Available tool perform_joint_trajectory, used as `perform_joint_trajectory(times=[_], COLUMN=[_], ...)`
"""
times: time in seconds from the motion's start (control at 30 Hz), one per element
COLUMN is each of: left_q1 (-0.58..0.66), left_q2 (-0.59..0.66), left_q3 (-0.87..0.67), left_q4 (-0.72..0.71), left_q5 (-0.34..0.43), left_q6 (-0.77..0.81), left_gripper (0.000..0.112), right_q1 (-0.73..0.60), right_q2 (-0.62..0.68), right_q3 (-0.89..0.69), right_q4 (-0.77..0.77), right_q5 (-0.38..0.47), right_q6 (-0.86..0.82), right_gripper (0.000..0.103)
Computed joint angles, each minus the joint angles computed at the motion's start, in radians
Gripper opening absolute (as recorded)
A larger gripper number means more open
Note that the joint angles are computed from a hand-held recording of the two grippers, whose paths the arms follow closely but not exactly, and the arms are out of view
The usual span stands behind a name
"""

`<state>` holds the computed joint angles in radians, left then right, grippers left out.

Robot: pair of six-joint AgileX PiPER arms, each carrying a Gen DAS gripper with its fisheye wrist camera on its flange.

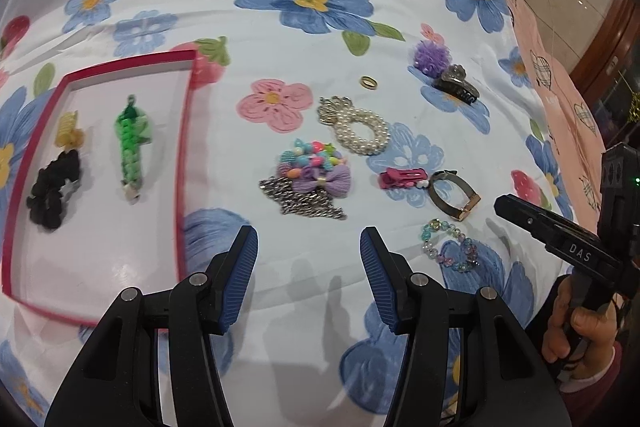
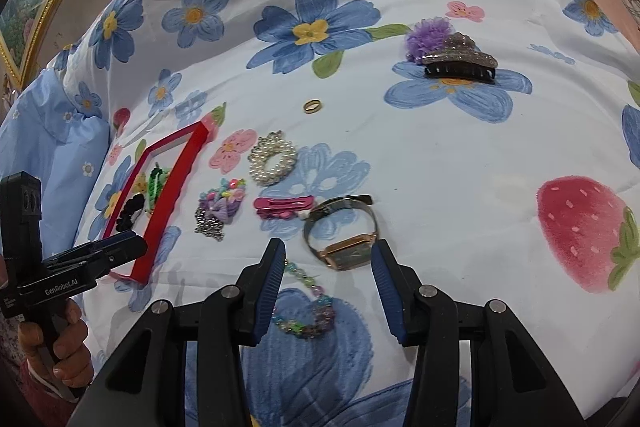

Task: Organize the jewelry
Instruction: 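Grasp the pink hair clip with the right tool, then carry pink hair clip to tray with right tool while left tool grasps beaded bracelet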

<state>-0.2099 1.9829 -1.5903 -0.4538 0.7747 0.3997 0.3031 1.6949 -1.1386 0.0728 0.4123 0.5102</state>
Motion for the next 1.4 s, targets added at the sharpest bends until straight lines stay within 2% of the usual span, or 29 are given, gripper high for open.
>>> perform_joint_trajectory(times=[0.17, 0.3, 0.5, 0.6, 0.73, 0.8, 0.83, 0.87, 0.9, 0.93, 1.0, 1.1, 1.2, 1.4], left_q1=[-0.028, -0.036, -0.034, -0.035, -0.042, -0.043, -0.044, -0.045, -0.047, -0.049, -0.055, -0.049, -0.044, -0.031], left_q2=[0.052, 0.095, 0.183, 0.243, 0.307, 0.333, 0.341, 0.347, 0.354, 0.365, 0.385, 0.395, 0.377, 0.262], left_q3=[-0.076, -0.136, -0.262, -0.349, -0.442, -0.480, -0.493, -0.500, -0.507, -0.521, -0.546, -0.560, -0.533, -0.362], left_q4=[0.016, 0.018, 0.042, 0.064, 0.095, 0.096, 0.097, 0.095, 0.093, 0.093, 0.109, 0.094, 0.070, 0.010], left_q5=[0.021, 0.044, 0.101, 0.145, 0.183, 0.200, 0.204, 0.203, 0.204, 0.212, 0.223, 0.223, 0.198, 0.088], left_q6=[-0.015, -0.027, -0.039, -0.055, -0.079, -0.084, -0.087, -0.086, -0.084, -0.082, -0.091, -0.091, -0.069, 0.008], left_gripper=[0.052, 0.052, 0.052, 0.052, 0.052, 0.052, 0.051, 0.050, 0.045, 0.036, 0.024, 0.022, 0.006, 0.003], right_q1=[-0.019, -0.026, -0.019, -0.007, -0.003, -0.008, -0.008, -0.012, -0.016, -0.021, -0.023, -0.030, -0.036, -0.043], right_q2=[0.036, 0.104, 0.289, 0.366, 0.446, 0.469, 0.467, 0.464, 0.457, 0.442, 0.421, 0.381, 0.339, 0.251], right_q3=[-0.050, -0.154, -0.420, -0.521, -0.597, -0.615, -0.601, -0.595, -0.583, -0.560, -0.529, -0.475, -0.422, -0.306], right_q4=[0.061, 0.191, 0.222, 0.208, 0.155, 0.151, 0.142, 0.144, 0.158, 0.173, 0.176, 0.219, 0.282, 0.401], right_q5=[0.021, 0.065, 0.261, 0.323, 0.360, 0.368, 0.349, 0.342, 0.335, 0.318, 0.293, 0.252, 0.210, 0.128], right_q6=[-0.108, -0.352, -0.621, -0.674, -0.650, -0.637, -0.621, -0.620, -0.622, -0.622, -0.608, -0.607, -0.620, -0.649], right_gripper=[0.047, 0.047, 0.047, 0.047, 0.047, 0.041, 0.036, 0.023, 0.015, 0.012, 0.011, 0.011, 0.011, 0.011])
